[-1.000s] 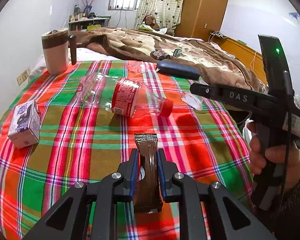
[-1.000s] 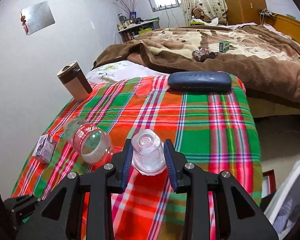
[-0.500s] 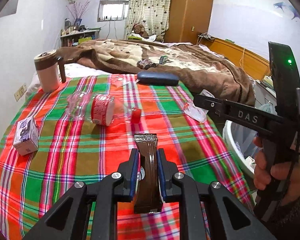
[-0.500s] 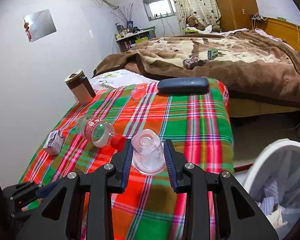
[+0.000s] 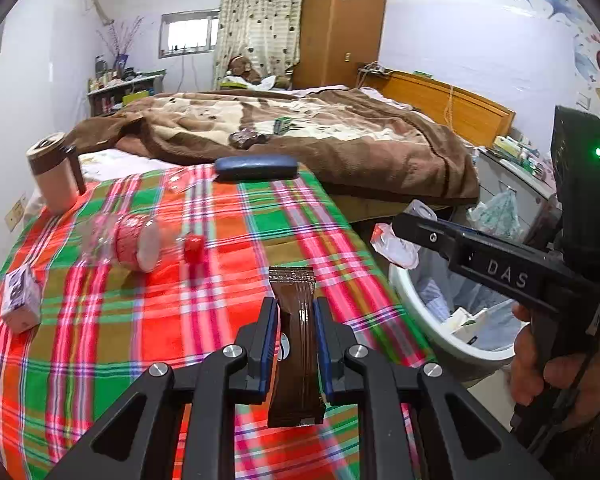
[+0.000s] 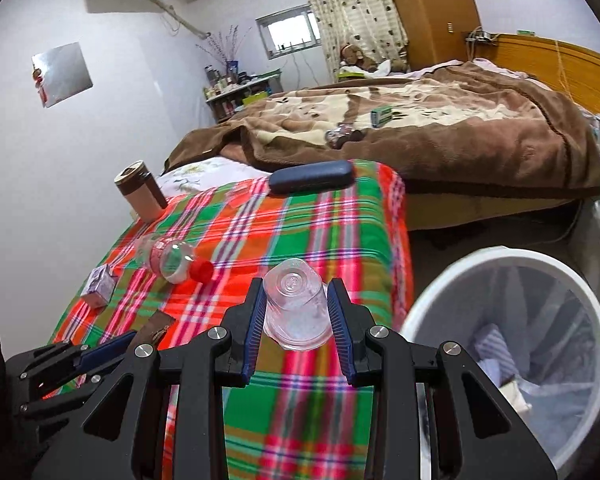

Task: Collect trash
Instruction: 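Carry the brown wrapper and clear cup in both grippers over the trash bin, then open the left gripper dropping the wrapper while the right drops the clear cup into the bin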

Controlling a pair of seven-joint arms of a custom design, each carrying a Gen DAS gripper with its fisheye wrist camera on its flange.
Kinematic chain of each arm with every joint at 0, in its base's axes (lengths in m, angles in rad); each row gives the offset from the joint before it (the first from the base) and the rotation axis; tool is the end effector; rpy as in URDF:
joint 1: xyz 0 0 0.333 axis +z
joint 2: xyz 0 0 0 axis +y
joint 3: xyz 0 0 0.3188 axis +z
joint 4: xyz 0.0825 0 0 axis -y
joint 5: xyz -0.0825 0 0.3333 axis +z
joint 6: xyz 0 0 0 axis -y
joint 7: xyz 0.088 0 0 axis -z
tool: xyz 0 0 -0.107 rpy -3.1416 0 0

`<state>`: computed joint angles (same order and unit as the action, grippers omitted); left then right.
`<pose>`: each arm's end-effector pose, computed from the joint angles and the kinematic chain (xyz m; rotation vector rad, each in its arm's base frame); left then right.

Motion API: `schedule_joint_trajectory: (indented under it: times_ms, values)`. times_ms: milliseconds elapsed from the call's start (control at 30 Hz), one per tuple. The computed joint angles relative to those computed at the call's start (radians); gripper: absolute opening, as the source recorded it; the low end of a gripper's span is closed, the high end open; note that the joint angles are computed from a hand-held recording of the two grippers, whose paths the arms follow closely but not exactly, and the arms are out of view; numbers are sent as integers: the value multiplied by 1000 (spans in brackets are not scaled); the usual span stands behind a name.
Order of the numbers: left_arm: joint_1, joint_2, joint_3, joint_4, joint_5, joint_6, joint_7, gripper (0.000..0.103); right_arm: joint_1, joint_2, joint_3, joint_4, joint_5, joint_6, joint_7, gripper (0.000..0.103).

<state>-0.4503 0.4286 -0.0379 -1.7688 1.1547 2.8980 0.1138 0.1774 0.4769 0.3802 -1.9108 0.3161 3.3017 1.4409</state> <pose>0.5425 -0.3461 0.4073 -1.7008 1.8135 -0.9342 0.5788 0.2782 0.4050 -1.7413 1.3882 -0.3486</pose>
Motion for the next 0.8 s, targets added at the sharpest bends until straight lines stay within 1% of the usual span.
schedule_joint_trajectory:
  times_ms: [100, 133, 233, 300, 400, 500, 700, 800]
  values:
    - [-3, 25, -14, 40, -26, -3, 46, 19, -36, -20, 22, -41, 2, 24, 7, 33]
    - [-7, 31, -14, 50, -34, -4, 57, 19, -40, -27, 19, -53, 2, 29, 13, 33]
    - [-21, 61, -17, 91, -65, -3, 103, 19, -40, -51, -3, -89, -4, 47, 34, 33]
    - [-30, 80, -20, 119, -93, -2, 141, 19, -19, -69, -41, -111, -5, 54, 49, 33]
    - [-46, 112, -21, 161, -138, 2, 202, 19, -25, -89, -57, -140, -12, 59, 74, 33]
    - [-60, 149, -27, 211, -198, 2, 277, 19, 7, -108, -112, -166, -7, 68, 95, 33]
    - [-82, 243, -52, 336, -345, -14, 457, 19, 35, -136, -184, -212, 2, 74, 128, 33]
    - [-88, 292, -71, 403, -418, -26, 547, 19, 165, -147, -330, -220, 45, 57, 116, 33]
